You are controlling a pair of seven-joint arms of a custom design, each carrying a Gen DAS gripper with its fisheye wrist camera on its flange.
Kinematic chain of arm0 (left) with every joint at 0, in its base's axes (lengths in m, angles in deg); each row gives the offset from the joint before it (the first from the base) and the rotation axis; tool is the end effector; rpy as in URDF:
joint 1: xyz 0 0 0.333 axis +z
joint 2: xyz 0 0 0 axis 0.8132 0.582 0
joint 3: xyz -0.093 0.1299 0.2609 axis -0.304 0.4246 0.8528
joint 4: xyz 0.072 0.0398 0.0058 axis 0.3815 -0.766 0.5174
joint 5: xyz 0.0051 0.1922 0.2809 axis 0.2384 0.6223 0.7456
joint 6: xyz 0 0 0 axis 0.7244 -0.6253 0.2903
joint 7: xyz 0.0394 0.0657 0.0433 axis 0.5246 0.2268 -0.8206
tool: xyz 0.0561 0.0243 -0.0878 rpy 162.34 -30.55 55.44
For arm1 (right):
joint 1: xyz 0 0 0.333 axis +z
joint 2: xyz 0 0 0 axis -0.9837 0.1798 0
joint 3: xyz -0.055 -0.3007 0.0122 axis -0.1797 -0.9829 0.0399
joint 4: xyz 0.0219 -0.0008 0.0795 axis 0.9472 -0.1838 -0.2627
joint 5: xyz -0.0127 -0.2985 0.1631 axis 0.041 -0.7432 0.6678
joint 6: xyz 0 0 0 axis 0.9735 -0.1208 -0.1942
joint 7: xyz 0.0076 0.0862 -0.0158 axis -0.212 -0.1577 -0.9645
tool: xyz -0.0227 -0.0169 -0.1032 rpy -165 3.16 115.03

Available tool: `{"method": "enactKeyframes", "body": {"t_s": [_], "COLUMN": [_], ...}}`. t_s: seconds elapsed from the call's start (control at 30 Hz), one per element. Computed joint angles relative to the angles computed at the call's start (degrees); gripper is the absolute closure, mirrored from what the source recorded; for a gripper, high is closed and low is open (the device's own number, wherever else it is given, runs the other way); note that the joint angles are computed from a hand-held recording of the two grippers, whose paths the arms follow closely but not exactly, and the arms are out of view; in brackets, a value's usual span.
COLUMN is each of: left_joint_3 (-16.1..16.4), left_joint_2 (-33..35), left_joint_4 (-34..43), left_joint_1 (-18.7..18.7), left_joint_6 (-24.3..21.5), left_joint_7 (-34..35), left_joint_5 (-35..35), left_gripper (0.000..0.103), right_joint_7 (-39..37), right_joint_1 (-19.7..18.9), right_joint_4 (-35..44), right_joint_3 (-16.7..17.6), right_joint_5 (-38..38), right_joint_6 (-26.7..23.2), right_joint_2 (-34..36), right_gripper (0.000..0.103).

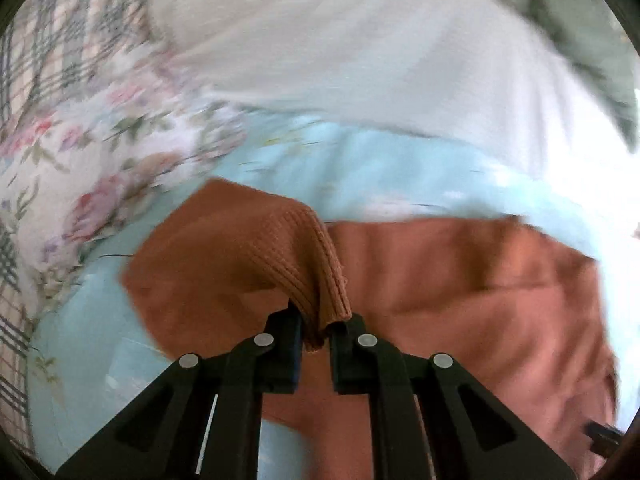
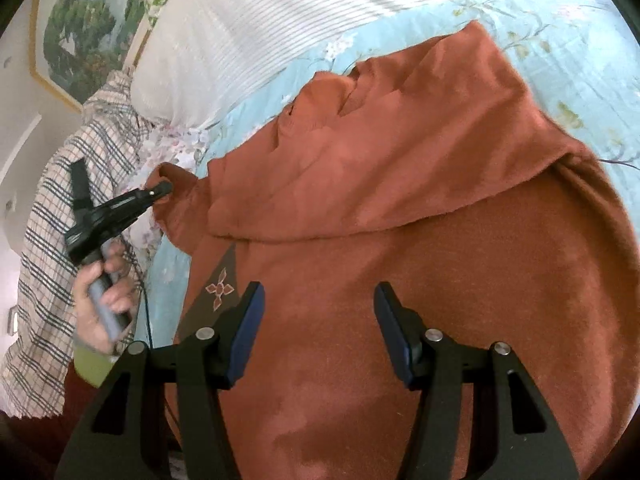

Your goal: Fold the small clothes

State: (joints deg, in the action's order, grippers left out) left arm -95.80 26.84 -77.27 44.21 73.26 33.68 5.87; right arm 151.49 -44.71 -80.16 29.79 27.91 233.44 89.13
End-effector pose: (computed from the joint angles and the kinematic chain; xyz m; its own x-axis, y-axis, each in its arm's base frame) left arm 0.4838 -0.2217 0.5918 0.1430 -0.9871 0.0713 -0.7068 -0.1523 -0.6908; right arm 0.3872 0.3833 0.5205 -0.0116 -0.6753 -0.7374 -0.8722 0.3674 -0.3228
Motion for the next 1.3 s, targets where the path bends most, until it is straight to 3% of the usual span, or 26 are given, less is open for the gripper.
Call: {"method": "enactKeyframes", "body": {"t_s": [0.17, 0.33, 0.53, 0.77, 0.87, 0.9, 1.0, 1.13, 1.3], "left_joint_3": [-3.65, -4.77, -2.39, 1.56, 2.33, 2.3, 2.99, 2.65, 3.14], "left_joint_2": [4.13, 16.64, 35.58, 46.7, 44.21, 42.58, 36.84, 25.33, 12.91], "left_joint_4": [5.64, 20.02, 42.68, 57.22, 51.9, 49.24, 40.18, 22.37, 5.83], "left_joint_1": [-5.72, -13.83, -22.37, -27.0, -26.72, -26.47, -26.24, -24.03, -21.17], "left_joint_6": [3.71, 2.46, -3.87, -10.79, -8.0, -6.82, -2.9, 5.15, 7.36], "left_joint_7": [3.34, 6.88, 11.4, 16.4, 17.16, 17.3, 16.16, 12.74, 3.19], "left_joint_5": [-3.86, -3.54, -6.49, -12.58, -14.85, -15.35, -14.59, -12.75, -5.61], "left_gripper": [0.094, 0.094, 0.094, 0.091, 0.082, 0.071, 0.052, 0.046, 0.046], "right_joint_7": [7.19, 18.64, 27.29, 32.3, 34.02, 34.22, 34.05, 31.8, 23.5], "right_joint_1": [-0.5, -3.68, -6.58, -7.89, -8.58, -8.41, -8.05, -6.75, -2.85], "right_joint_4": [-6.86, -13.94, -19.08, -21.0, -20.91, -20.64, -19.01, -16.0, -10.16], "right_joint_3": [-0.82, -0.33, 0.32, 0.45, 0.91, 0.66, 0.14, -1.37, -5.74], "right_joint_5": [-4.68, -13.87, -20.41, -24.0, -25.46, -25.73, -26.86, -27.74, -22.47], "right_joint_6": [2.66, 3.72, 3.11, 3.65, 4.04, 4.18, 4.3, 4.93, 5.96], "right_joint_2": [-4.98, -10.52, -15.17, -16.49, -16.3, -15.95, -14.5, -11.26, -4.64], "right_gripper": [0.044, 0.044, 0.044, 0.044, 0.044, 0.044, 0.044, 0.044, 0.044]}}
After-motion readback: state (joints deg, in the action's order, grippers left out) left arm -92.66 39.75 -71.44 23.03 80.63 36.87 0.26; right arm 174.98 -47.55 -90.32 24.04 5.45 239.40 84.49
